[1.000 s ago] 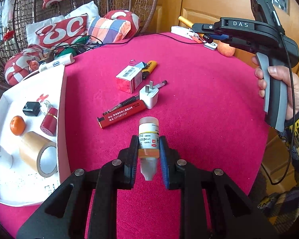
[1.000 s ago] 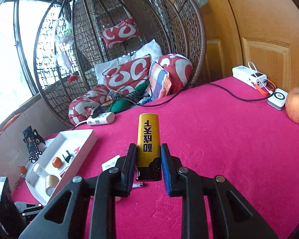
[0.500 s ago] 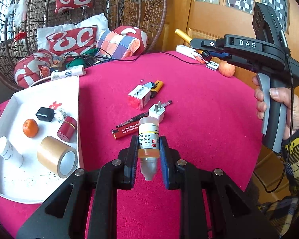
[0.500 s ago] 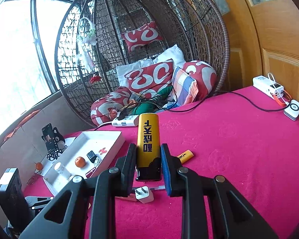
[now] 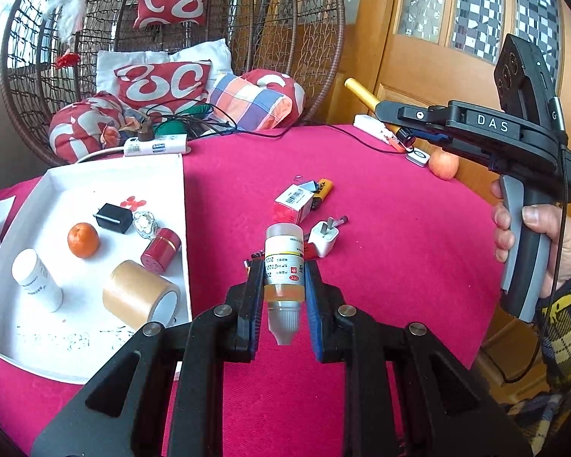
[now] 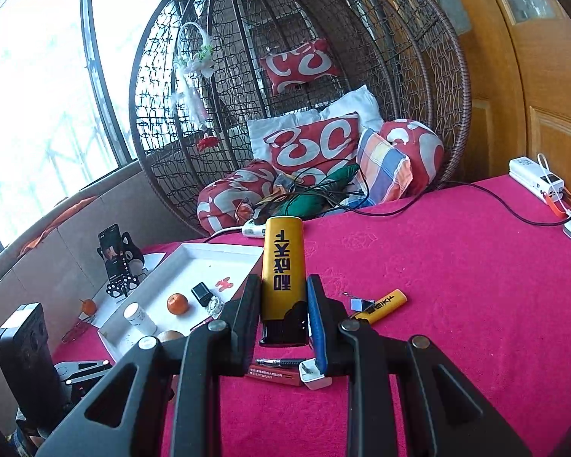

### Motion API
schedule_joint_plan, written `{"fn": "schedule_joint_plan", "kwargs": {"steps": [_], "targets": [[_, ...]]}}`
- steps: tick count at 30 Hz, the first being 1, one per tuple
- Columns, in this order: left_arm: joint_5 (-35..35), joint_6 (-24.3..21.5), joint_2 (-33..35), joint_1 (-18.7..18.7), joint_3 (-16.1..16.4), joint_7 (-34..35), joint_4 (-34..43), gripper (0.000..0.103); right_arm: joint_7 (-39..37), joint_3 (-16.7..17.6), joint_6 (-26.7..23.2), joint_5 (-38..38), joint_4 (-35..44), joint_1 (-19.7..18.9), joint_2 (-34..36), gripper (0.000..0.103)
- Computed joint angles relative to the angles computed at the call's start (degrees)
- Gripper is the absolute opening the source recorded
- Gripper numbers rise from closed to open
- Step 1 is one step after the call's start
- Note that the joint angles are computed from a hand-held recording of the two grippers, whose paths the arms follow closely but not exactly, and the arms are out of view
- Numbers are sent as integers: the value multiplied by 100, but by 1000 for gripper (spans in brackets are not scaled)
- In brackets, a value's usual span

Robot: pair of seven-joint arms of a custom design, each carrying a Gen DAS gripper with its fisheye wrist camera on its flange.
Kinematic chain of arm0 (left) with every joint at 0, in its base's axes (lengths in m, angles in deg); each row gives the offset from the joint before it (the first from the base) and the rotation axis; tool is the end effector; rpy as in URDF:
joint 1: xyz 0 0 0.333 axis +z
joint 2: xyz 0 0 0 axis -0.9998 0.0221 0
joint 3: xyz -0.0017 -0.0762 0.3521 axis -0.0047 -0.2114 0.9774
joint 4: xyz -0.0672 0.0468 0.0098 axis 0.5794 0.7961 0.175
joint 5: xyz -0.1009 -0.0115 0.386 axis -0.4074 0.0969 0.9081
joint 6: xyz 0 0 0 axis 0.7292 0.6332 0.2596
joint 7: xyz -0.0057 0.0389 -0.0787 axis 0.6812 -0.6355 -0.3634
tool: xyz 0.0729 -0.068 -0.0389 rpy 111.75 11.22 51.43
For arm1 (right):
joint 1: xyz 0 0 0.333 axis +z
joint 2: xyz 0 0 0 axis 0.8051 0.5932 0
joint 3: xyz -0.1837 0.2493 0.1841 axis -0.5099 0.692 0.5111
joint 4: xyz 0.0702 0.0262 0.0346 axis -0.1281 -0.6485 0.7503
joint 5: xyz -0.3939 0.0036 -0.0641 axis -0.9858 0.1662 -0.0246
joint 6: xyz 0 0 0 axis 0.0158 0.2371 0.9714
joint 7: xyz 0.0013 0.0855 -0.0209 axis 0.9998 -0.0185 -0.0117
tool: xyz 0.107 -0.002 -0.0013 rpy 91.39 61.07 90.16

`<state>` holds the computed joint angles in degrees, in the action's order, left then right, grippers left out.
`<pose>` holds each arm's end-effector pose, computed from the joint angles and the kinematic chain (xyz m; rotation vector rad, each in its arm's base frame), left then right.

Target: Organize rigid objects

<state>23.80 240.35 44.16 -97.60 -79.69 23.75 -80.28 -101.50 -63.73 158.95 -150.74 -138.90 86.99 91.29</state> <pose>0.6063 -0.3559 0.3684 -1.2855 2.2200 -1.2427 0.6100 0.4409 0.4182 -1.4559 1.4820 -0.6112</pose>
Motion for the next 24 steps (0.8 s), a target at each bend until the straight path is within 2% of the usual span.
{"fn": "schedule_joint_plan", "kwargs": {"steps": [4,11,19,24], "targets": [[-4,98,-9,84,-36,-77,-82,20,-346,-3,50,280,146,47,115,23],[68,334,-52,190,-14,-286,-205,20,-1033,-229,272,961,392,252,323,23],[-18,574,-195,103,355,-597,-265,20,-2087,-417,453,1869,805,454,609,23],[-124,630,-255,-8,622,-696,-271,20,-3273,-196,494,2722,1156,382,893,23]]}}
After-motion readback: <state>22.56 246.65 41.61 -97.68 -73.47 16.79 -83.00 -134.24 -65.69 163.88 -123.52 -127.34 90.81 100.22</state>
